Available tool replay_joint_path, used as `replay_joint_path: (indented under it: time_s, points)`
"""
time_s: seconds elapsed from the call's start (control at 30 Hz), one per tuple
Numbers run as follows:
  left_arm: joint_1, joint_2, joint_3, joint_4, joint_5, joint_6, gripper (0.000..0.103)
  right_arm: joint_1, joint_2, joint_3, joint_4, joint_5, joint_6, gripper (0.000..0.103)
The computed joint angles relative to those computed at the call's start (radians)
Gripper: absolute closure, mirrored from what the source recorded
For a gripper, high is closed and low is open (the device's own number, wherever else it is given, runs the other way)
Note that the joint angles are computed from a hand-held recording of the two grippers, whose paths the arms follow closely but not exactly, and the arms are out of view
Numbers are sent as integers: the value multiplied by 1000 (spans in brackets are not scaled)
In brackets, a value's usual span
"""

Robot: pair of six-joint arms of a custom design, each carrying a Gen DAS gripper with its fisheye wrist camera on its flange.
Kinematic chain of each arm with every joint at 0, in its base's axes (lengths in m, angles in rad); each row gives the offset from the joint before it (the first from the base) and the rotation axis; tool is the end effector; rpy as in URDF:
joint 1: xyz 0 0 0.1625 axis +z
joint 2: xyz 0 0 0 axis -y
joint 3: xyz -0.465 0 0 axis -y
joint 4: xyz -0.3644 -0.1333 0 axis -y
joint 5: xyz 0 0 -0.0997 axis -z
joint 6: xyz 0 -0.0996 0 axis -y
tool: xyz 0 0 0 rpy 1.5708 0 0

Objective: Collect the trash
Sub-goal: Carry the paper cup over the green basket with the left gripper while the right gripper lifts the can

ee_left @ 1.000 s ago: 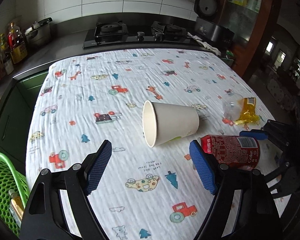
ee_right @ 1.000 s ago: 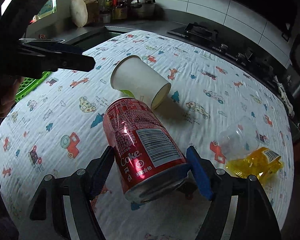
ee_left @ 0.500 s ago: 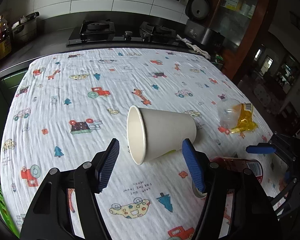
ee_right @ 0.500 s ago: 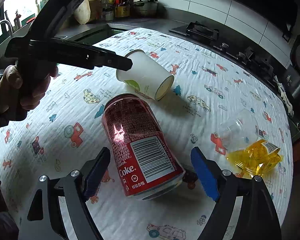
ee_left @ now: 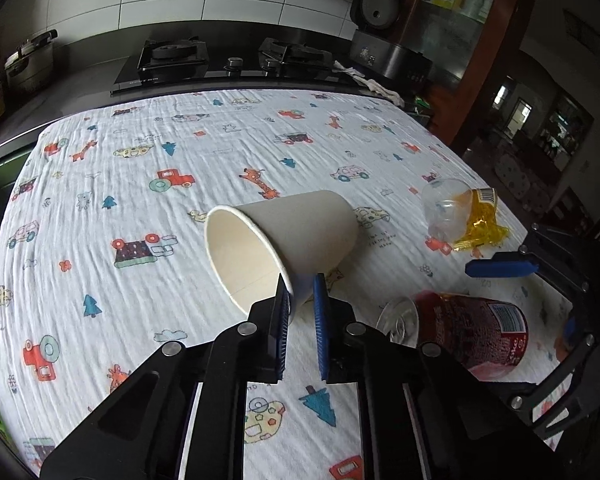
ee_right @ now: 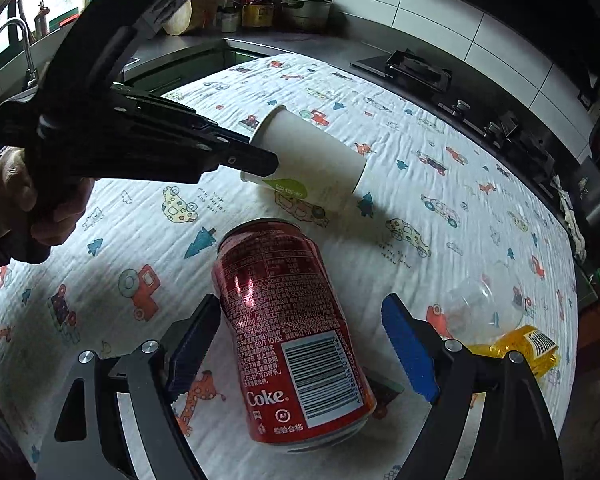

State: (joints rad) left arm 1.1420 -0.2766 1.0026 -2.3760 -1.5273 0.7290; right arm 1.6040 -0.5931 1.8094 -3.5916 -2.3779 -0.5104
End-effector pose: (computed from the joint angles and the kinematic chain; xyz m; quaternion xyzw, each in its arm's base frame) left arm -0.2187 -0.8094 -0.0437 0.5458 0.8367 -0.0359 0.0274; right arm 0.0823 -0.6285 0.1047 0.0791 -0.8565 0.2644 0.4362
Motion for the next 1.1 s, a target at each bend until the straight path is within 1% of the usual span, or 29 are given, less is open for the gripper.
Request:
replay_joint_path:
  time_s: [0.1, 0.13, 0.2, 0.27, 0.3, 0.33, 0.47, 0.63, 0.73, 0.9, 0.97, 1.1]
  points:
    - [-6, -25, 35, -27, 26, -1, 101, -1, 5, -20, 39, -22, -2, 24]
    - [-8, -37, 51, -48, 39, 2, 101, -1, 4, -24, 55, -25, 3, 26]
    - [-8, -60, 74, -70, 52, 6, 101, -3, 1, -25, 75, -23, 13, 31]
    - [-10, -86, 101, -106, 78, 10, 101, -2, 4, -28, 90, -25, 25, 41]
    - [-9, -99, 111, -114, 87, 8, 101, 0, 8, -31, 92, -30, 30, 43]
    - [-8, -112, 121, -126, 97, 7, 101, 4, 12, -32, 85, -35, 29, 43]
    - [0, -171, 162, -187, 144, 0, 101, 20, 19, -21, 51, -16, 45, 44]
    - [26, -249, 201, -249, 192, -5, 101, 53, 34, -16, 10, 24, 53, 44]
    - [46, -285, 209, -288, 228, -2, 101, 80, 51, -34, 4, 42, 52, 44]
    - [84, -315, 171, -297, 300, -17, 101, 124, 85, -92, 24, 76, 47, 44]
    - [101, -314, 148, -308, 341, -12, 101, 140, 99, -120, 42, 90, 47, 44]
    - [138, -296, 77, -261, 391, -47, 101, 167, 131, -183, 76, 116, 43, 44]
